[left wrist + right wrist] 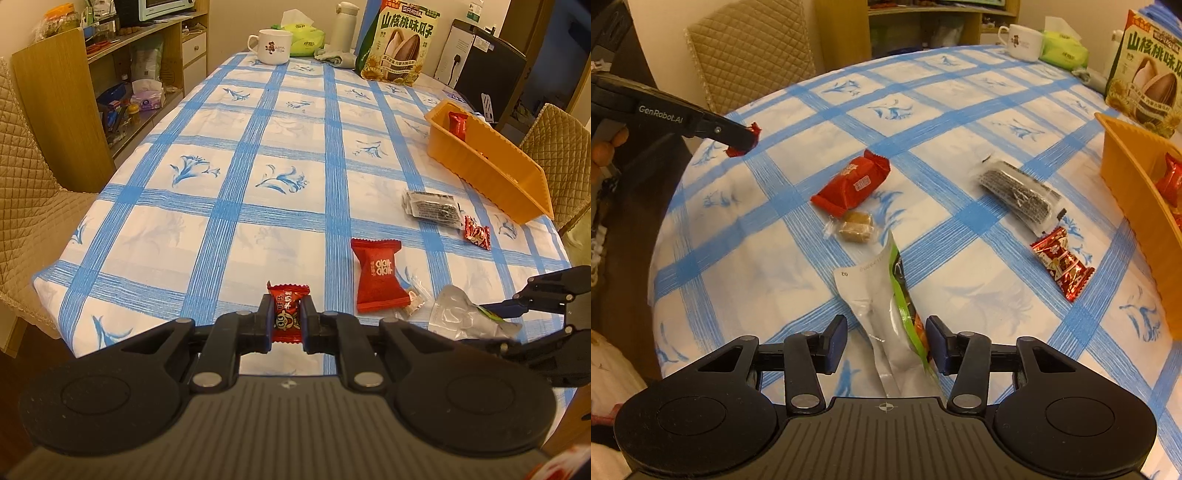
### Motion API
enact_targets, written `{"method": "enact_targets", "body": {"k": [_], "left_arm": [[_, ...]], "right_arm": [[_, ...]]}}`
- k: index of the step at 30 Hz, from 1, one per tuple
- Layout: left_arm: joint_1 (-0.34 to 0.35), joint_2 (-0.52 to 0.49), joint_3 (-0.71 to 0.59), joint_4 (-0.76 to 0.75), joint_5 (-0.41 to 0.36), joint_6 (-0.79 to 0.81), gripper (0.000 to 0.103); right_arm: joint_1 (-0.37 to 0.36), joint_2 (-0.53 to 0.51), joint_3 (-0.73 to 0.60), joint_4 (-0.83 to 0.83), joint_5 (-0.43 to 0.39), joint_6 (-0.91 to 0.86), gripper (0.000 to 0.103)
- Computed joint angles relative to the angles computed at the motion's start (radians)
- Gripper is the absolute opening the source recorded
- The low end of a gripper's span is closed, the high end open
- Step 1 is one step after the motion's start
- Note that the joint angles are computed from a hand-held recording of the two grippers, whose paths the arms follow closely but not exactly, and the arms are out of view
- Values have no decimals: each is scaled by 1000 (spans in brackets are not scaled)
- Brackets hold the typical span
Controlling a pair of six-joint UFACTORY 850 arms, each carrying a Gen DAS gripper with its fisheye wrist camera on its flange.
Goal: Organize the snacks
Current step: 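Grasp the white-and-green packet with the right gripper while the left holds the red candy, then carry both snacks over the orange tray and open the left gripper to drop the candy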
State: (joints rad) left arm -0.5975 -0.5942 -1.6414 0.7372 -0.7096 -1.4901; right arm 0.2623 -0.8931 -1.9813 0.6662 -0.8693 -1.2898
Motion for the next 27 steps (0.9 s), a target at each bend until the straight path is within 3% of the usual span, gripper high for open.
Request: {"method": "enact_targets", "body": {"k": [3, 14, 21, 27], "left_arm": [[-3, 4, 6, 2, -1, -7, 13], [1, -7, -22, 2, 9, 29, 13], [20, -77, -145, -49, 42, 168, 13], [41, -194, -341, -148, 63, 381, 13]], "right_arm": [[0, -6, -10, 2, 7, 19, 30], [-31, 10, -25, 55, 15, 180, 29], [-62, 16, -56, 72, 42, 333, 29], [-94, 9, -99, 88, 74, 459, 29]]}}
